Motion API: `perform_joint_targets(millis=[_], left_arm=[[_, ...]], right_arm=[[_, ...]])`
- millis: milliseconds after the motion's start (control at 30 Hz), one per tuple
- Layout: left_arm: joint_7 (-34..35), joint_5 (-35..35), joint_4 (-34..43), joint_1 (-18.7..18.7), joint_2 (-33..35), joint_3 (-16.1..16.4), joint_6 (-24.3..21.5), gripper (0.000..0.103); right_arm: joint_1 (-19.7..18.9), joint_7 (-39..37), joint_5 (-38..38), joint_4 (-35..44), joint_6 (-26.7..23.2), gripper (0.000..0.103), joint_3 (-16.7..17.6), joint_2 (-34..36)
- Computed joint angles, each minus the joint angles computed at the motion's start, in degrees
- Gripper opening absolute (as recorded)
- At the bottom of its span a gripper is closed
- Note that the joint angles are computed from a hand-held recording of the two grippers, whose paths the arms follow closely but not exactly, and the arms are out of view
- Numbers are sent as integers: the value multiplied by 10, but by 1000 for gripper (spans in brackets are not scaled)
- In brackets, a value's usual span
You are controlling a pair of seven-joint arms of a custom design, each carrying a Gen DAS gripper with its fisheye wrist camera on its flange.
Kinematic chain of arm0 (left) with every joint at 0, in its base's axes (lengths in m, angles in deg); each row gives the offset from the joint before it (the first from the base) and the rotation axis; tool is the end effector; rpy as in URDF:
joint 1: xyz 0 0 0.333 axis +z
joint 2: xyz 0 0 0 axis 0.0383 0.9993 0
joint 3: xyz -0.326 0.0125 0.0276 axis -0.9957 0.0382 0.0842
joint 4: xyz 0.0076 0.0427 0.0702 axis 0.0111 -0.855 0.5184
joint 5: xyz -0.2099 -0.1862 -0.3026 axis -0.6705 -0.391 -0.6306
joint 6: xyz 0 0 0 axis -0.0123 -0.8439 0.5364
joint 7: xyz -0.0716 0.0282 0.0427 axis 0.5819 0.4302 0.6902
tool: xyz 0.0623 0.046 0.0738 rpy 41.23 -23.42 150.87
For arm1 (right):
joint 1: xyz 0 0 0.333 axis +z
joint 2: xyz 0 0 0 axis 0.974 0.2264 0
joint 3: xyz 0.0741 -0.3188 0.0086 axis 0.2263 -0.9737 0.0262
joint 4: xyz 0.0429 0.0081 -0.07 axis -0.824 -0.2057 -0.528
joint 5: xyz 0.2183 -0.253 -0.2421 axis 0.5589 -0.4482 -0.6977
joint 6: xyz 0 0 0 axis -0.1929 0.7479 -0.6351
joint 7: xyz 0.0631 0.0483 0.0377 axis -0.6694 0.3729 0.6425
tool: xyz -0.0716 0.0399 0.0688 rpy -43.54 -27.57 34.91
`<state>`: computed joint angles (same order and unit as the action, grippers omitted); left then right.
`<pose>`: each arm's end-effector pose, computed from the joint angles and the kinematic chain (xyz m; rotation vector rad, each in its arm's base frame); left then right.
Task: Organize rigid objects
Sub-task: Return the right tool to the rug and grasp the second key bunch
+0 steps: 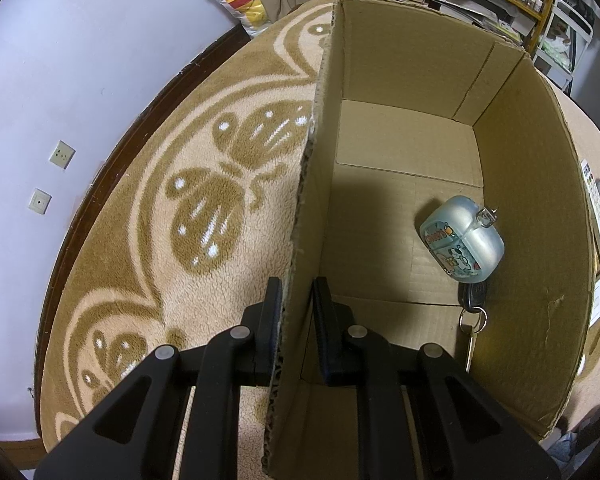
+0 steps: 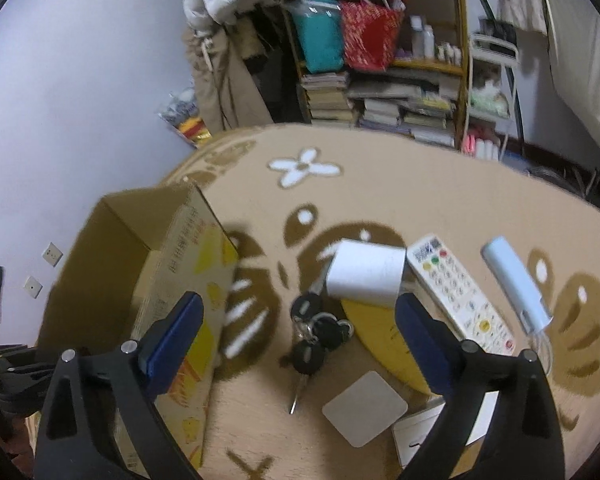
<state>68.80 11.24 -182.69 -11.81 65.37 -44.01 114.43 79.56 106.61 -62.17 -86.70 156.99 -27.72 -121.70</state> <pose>0.4340 -0.2147 0.5201 -1.9574 2.0263 -0.1335 0.4297 0.0524 0.5573 -1.5900 1.9600 -0.4278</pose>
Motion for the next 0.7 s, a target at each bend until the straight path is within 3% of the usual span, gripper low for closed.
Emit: perform_joint_targets(millis=[200, 433, 700], left_arm=[[-3, 0, 0, 0, 2, 0, 1, 15], [-5, 3, 1, 0, 2, -1, -1, 15], [-4, 3, 1, -1, 2, -1, 0, 15]], right_arm=[[5, 1, 20, -1, -22, 101, -16, 17], [21, -28, 58, 13, -69, 73, -37, 48], [32, -46, 99, 26, -98, 73, -44, 72]])
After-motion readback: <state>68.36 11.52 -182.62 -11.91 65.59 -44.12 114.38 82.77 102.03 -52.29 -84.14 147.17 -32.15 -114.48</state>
